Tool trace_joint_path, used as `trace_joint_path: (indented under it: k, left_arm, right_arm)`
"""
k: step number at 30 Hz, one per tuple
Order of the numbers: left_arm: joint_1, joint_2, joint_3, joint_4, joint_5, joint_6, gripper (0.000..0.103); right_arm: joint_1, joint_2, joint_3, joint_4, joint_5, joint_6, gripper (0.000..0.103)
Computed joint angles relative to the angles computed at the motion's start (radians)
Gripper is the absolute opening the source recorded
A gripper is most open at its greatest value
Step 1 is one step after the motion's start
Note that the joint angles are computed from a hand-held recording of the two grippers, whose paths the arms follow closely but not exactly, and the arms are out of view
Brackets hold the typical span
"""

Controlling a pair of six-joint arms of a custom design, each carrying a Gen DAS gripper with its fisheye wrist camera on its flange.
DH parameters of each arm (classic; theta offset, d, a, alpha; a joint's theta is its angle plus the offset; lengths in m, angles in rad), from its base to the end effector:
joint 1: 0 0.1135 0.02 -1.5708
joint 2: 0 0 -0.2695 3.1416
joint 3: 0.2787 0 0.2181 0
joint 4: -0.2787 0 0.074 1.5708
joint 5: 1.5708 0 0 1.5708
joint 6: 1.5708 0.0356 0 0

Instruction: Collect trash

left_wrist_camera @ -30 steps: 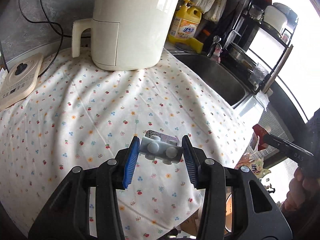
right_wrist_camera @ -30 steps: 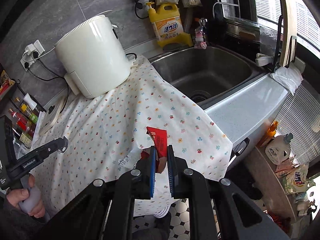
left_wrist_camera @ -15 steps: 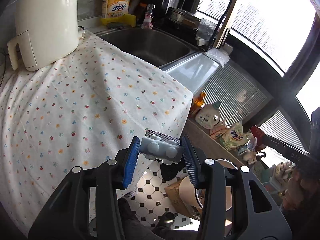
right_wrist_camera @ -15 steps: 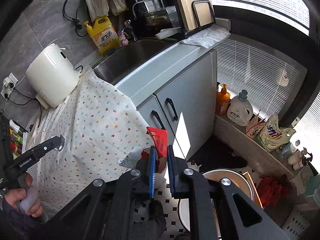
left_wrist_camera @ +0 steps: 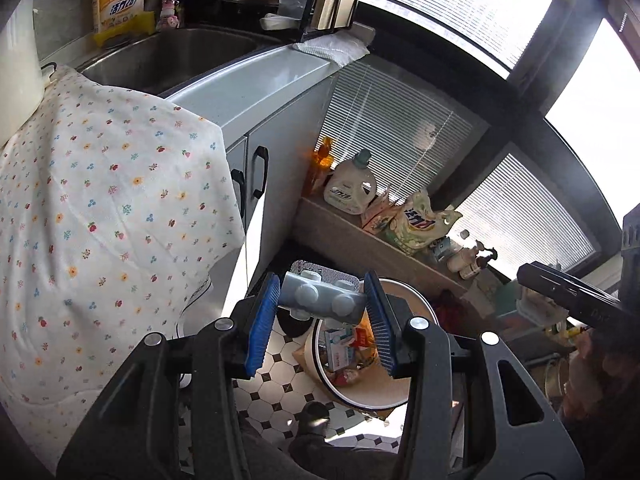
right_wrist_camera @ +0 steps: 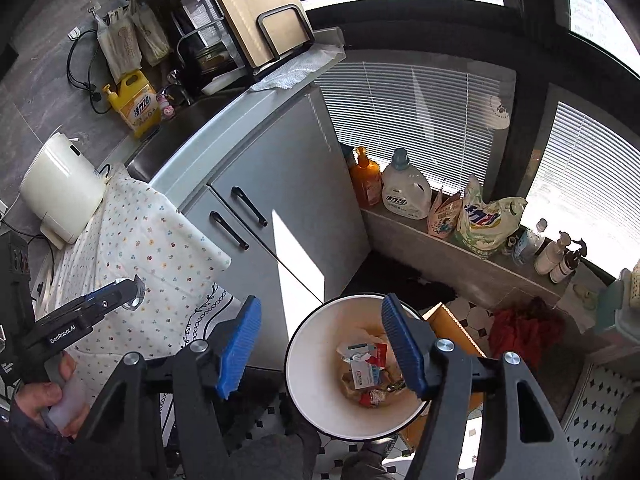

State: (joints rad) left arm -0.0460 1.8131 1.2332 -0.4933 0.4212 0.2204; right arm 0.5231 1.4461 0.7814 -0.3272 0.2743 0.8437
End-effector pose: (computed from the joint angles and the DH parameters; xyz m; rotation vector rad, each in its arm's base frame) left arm 0.3427 -0.0303 0.2168 0.4798 2.5292 -0.4906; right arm 0.2195 0.1154 0.2082 0.5040 2.4689 0.2040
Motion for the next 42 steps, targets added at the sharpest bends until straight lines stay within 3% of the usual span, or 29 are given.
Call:
trace_joint_path:
  k: [17,19,21,24,30,42]
  left_arm:
    - [-0.287,0.045,-0.018,0.013,-0.001,-0.047,0.045]
    - [-0.311,0.046,-0.017,0.006,0.007,-0.049,0.052]
    - [-0.322,0.036,-0.022,0.009,0.021,-0.058,0.075]
    - [-0.325,0.016,-0.028,0.016,0.012,-0.060,0.086]
    - [-0.277,-0.008,-0.018,-0.009,-0.012,-0.065,0.094]
    - [-0.093,-0.189,-0.072,-0.066,-0.045,-0.109,0.097]
  right_arm:
    - [0.019,-0.326,-0.174,-0.211,0.107,0.144,0.065]
    - [0.025,-0.353,-0.190,-0.230,0.113,0.164,0.065]
    - [0.026,-0.372,-0.201,-0.238,0.115,0.173,0.065]
    - [0.032,-0.385,-0.208,-0.238,0.118,0.180,0.065]
    - [0.056,-0.361,-0.186,-0.209,0.123,0.170,0.071]
    - [0.094,-0.279,-0.050,-0.189,0.074,0.055,0.087]
